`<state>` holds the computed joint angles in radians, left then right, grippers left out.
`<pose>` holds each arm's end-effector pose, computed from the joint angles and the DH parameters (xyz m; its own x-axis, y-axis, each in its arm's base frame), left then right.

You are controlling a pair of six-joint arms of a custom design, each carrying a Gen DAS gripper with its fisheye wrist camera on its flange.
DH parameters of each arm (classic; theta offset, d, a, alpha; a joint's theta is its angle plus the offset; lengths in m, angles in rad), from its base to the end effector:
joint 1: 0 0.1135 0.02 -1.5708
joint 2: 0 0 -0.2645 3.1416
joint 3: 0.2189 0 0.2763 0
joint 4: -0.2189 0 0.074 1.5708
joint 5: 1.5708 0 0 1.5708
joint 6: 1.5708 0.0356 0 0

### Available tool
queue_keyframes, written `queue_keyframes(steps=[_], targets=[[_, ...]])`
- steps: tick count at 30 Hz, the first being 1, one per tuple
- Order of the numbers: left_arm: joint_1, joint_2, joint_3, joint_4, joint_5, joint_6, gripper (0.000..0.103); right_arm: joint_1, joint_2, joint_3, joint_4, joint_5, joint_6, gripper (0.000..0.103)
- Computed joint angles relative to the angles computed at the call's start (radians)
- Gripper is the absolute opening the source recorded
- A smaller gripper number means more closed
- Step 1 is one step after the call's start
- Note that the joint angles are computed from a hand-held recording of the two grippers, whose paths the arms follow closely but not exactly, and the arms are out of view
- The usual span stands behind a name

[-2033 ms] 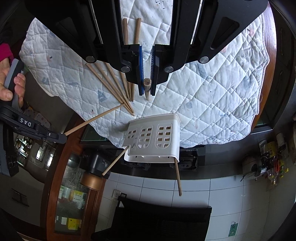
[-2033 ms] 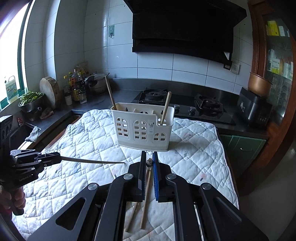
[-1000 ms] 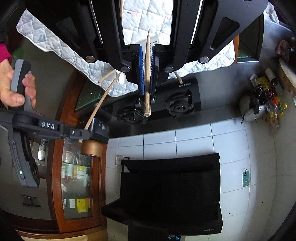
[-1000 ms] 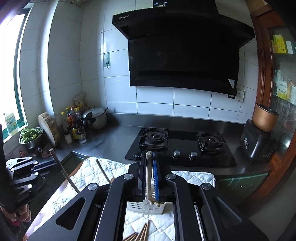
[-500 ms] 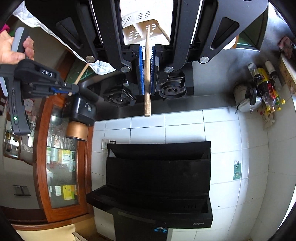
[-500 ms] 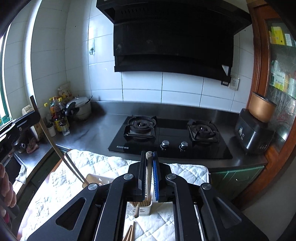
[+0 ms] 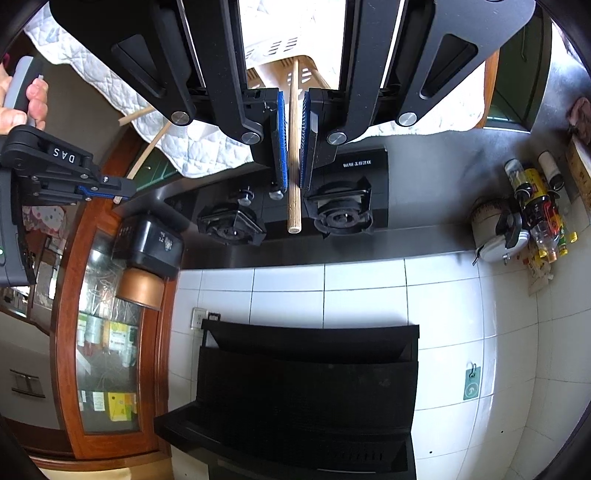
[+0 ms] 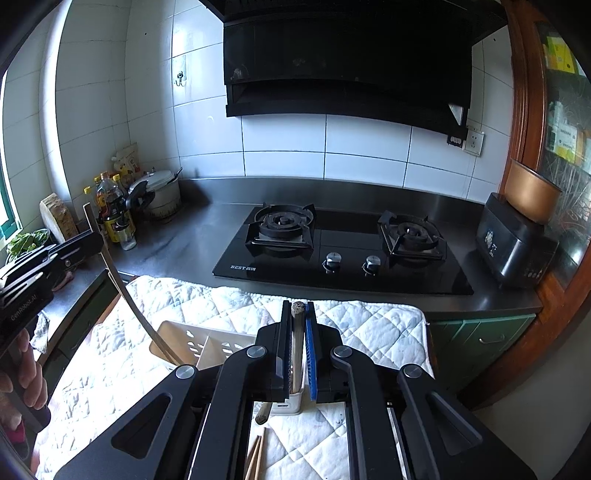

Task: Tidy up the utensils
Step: 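Open the left tool to drop its chopstick into the caddy while the right tool releases its own, then move both open tools back over the remaining chopsticks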

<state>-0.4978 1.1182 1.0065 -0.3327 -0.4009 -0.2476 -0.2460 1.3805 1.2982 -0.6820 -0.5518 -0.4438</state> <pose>0.2487 -0.1193 0.3350 -0.3981 -0.0405 -0.9165 0.0335 0.9977 -0.0586 0.3139 -0.0596 0.3387 -0.5376 -0.2420 -0.8077 -0.4324 0.9015 0.0177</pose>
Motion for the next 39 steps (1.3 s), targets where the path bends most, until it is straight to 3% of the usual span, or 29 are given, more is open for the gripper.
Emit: queue_keyframes(steps=[15,20,27,29,30,32,39], targets=[[0.021,-0.008,-0.048,0.019,0.050,-0.039,0.008,0.009,-0.012,-0.047,0.017,0.004,0.021,0.008],[0.007,-0.032,-0.048,0.004,0.036,-0.041,0.008,-0.032,-0.037,-0.047,0.015,-0.033,0.026,0.020],[-0.053,-0.140,-0.071,-0.071,-0.025,-0.058,0.009,-0.123,-0.102,-0.048,-0.029,-0.100,-0.010,0.029],[-0.081,-0.183,-0.081,-0.100,-0.044,-0.066,0.009,-0.156,-0.127,-0.052,-0.052,-0.126,-0.024,0.036],[-0.104,-0.205,-0.087,-0.119,-0.067,-0.070,0.011,-0.174,-0.145,-0.060,-0.060,-0.138,-0.034,0.037],[-0.153,-0.254,-0.104,-0.150,-0.119,-0.079,0.025,-0.208,-0.177,-0.076,-0.077,-0.160,-0.059,0.037],[-0.361,-0.417,-0.156,-0.315,-0.273,-0.208,0.026,-0.334,-0.293,-0.162,-0.168,-0.231,-0.186,0.043]])
